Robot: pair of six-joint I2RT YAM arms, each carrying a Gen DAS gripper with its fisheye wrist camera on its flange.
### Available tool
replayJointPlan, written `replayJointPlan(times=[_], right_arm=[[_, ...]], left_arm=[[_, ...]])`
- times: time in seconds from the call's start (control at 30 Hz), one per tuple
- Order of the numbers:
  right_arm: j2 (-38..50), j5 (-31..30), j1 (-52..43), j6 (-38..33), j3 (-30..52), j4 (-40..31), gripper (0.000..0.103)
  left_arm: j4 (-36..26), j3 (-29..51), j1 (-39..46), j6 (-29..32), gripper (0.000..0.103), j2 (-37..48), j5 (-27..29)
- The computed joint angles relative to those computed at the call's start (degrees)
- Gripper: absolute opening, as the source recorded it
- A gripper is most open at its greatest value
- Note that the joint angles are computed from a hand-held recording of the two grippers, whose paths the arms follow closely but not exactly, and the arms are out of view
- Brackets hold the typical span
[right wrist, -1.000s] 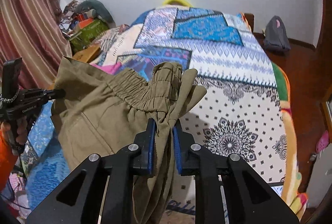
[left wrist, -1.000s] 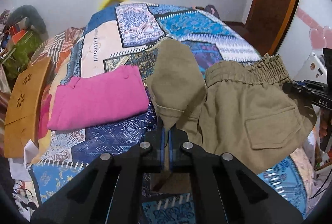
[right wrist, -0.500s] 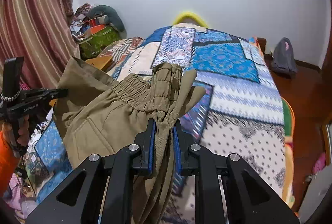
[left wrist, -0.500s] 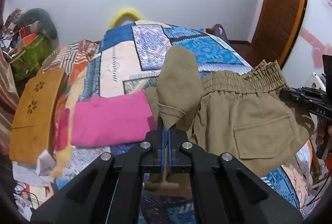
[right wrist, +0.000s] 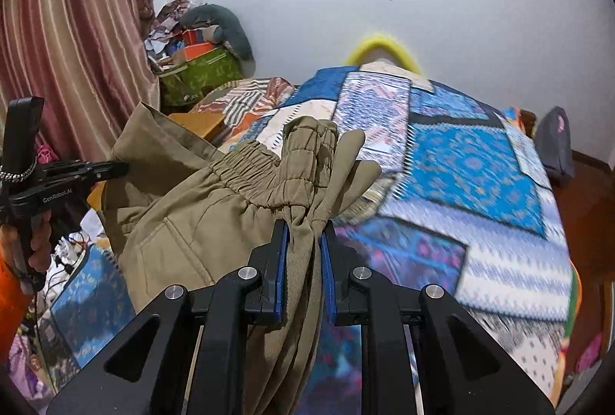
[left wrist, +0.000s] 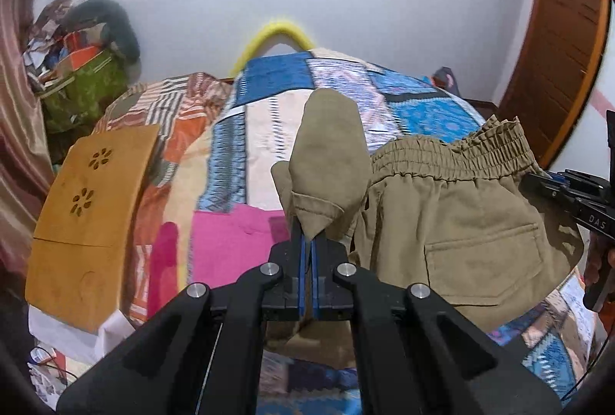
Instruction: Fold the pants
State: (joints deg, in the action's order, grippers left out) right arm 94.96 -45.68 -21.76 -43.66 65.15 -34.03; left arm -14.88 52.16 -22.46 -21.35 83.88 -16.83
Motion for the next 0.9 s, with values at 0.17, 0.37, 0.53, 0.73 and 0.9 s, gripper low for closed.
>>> replayJointPlan(times=[0.17,0.37,0.53,0.73,0.9], right_arm=[[2.6,3.21,7.14,5.7,-1.62,7.34,0.014],[7.27,6.97,14.03,8.85,-2.29,12.75,0.014],[11.51,10.97,16.09,9.16,-1.37,14.31,0.014],[16.64,14.35,15.82,7.82,1.87,11.24,0.017],[14.61,17.24,16.28,8.06,0.16,11.84,0.032]], left_arm=[[3.98,-2.33,7.35,3.26,0.001,2.37,3.37],[8.87,-4.93,14.5,5.96,0.001,6.96,5.88],[12.73,-6.22,19.57,7.23,0.001,12.77,8.05],[13.88,-5.55,23.43,7.17,0.003,19.16,11.81],[13.13,-5.66,21.46,4.62,0.014,20.04,7.85]])
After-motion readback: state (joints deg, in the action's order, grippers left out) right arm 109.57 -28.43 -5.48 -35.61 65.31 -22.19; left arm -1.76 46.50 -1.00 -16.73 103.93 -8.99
